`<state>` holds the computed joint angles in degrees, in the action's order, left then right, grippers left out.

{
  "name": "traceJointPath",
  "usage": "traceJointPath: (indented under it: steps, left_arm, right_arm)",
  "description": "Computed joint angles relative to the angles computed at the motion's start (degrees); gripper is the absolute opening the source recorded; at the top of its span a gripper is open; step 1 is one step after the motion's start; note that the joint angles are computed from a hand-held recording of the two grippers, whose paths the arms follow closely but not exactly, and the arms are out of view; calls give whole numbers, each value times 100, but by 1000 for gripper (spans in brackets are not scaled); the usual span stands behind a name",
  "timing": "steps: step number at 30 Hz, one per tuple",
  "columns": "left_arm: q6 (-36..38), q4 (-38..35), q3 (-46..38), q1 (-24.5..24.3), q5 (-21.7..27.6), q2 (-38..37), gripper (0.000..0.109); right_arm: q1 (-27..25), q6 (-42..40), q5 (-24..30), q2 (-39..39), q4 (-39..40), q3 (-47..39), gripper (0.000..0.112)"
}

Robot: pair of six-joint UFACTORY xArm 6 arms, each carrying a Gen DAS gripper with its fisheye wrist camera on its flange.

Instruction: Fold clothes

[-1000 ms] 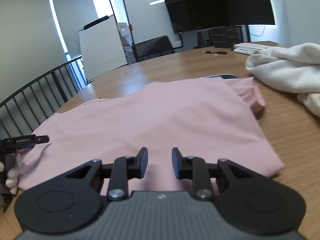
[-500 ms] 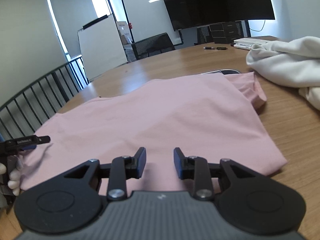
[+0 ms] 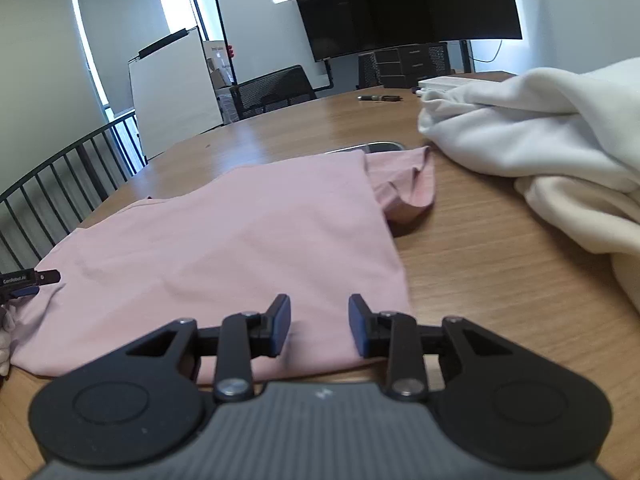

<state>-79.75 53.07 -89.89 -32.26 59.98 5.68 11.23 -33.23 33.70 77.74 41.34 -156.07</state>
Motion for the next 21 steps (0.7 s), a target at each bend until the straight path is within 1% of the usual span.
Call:
traceJointPath:
  steps: [2,4,8,10,11,16,21]
  left_arm:
    - [19,-7,-19,-2,12,12,87]
    - [30,-10,-31,-11,29,18,87]
    - [49,-18,-55,-12,41,34,87]
    - [82,-31,-68,-8,27,47,88]
    - [96,-34,-66,-5,15,47,88]
    - [-43,96,-19,-21,3,22,88]
    - [-58,79,-3,-14,-35,12,88]
  right_arm:
    - [-58,-148,66,-33,116,40,37]
    - [-52,-308,-13,-206,246,335,37]
    - [6,-322,-76,-209,124,349,44]
    - [83,-609,-303,-590,342,989,46]
    - [93,-657,-342,-656,380,1099,46]
    - [76,-642,-318,-624,446,1046,46]
    - [47,-595,-240,-544,473,908,46]
